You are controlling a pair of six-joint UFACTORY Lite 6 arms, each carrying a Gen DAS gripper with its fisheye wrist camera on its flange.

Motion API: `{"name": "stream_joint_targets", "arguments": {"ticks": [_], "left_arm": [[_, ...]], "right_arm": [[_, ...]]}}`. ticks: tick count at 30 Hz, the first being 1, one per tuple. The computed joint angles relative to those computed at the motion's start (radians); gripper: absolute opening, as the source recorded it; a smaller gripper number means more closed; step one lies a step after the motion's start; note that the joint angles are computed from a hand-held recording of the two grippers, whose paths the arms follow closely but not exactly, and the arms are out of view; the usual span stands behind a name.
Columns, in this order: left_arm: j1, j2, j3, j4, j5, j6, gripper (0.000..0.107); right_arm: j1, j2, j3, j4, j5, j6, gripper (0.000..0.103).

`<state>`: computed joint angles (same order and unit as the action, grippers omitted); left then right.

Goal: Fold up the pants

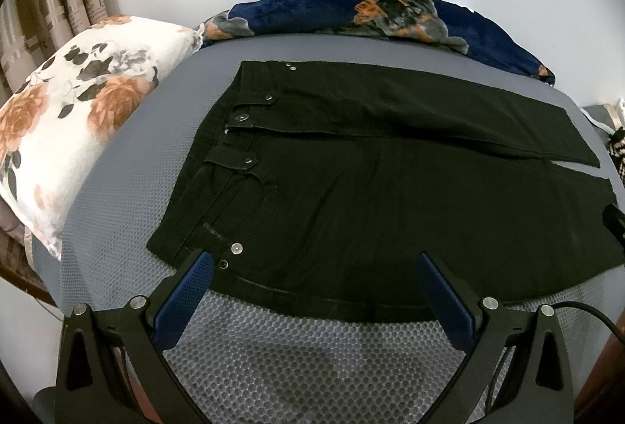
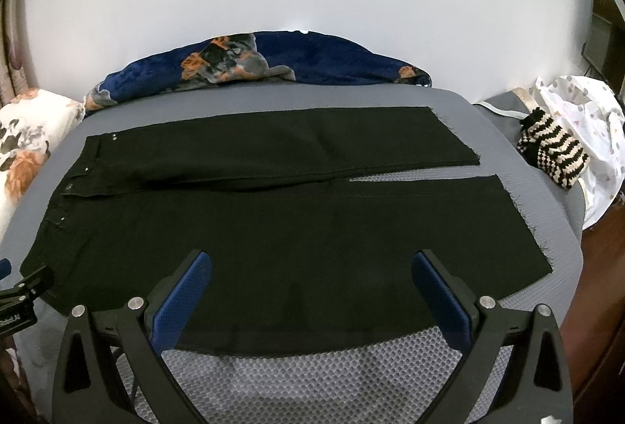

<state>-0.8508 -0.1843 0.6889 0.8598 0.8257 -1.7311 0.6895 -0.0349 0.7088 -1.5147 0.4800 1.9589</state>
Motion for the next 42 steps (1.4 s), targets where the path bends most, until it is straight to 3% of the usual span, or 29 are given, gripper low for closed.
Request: {"name": "stream_joint_targets", "arguments": {"ticks": [31,42], "left_arm": [[0.019,0.007,0.000,0.013,-0.002,0.006,0.102],[0.211,0.011,0.019,-0.012,-0.118,0.162,0.102]], "right_arm": [[-0.006,0.045,0.044,0.002,-0.011,-0.008,0.102],[-0.058,0.159,0.169,0.054,-0.074,-0.072,0.102]]}}
